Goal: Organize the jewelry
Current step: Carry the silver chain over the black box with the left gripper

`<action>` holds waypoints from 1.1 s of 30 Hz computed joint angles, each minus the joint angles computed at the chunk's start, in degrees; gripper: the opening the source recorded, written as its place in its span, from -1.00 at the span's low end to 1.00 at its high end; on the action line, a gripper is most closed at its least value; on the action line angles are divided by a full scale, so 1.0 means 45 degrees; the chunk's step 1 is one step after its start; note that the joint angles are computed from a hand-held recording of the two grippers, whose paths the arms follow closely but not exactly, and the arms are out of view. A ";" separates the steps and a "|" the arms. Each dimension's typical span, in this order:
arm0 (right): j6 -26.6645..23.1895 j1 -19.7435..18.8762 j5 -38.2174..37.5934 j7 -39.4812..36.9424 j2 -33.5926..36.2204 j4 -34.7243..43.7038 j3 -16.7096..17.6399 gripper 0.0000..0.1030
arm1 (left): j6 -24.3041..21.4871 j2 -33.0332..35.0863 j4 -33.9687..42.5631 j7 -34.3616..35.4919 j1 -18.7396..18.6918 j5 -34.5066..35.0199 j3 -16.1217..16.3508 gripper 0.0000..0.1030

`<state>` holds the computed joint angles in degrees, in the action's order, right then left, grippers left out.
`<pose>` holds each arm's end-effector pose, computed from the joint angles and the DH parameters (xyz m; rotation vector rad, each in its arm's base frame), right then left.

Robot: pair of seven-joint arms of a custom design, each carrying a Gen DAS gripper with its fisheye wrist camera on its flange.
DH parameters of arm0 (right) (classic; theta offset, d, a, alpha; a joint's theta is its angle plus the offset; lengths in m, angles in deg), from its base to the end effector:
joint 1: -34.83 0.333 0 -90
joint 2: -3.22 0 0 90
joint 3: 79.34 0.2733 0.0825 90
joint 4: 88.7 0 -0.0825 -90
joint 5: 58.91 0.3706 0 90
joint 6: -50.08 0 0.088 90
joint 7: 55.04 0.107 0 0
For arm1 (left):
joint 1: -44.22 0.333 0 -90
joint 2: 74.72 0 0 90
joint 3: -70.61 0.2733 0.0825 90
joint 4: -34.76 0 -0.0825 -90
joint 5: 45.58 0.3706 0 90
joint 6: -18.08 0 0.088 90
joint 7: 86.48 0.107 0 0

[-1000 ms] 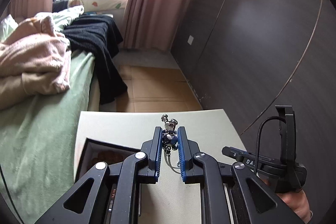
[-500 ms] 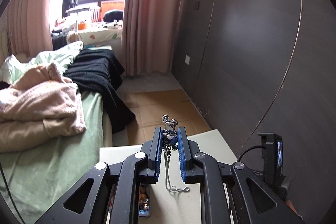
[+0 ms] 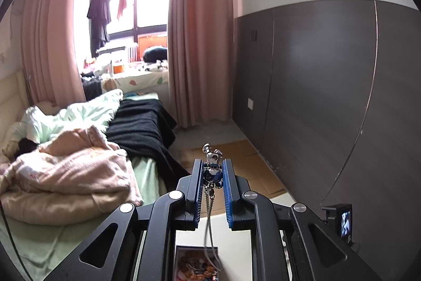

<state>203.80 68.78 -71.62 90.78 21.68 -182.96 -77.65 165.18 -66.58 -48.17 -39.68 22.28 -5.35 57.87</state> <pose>0.5457 0.3969 0.4755 -1.5371 1.8700 -0.1869 0.5185 -0.3563 0.6792 -1.3772 1.7335 -1.0751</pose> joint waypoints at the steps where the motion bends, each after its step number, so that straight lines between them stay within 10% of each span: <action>1: 0.0000 -0.0008 0.0031 -0.0022 0.0004 -0.0003 0.0016 -0.72 | -0.0052 -0.0051 0.0063 -0.0009 -0.0003 0.0088 0.0024 -0.71; 33: -0.0239 0.0315 -0.0569 0.0370 0.0297 0.0508 -0.0083 -0.72 | 0.1382 0.0147 -0.2386 -0.0944 0.0846 -0.1085 0.0266 -0.71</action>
<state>202.72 70.20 -74.18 92.45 23.02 -180.68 -78.02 171.40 -65.92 -58.90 -43.93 26.09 -10.23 59.06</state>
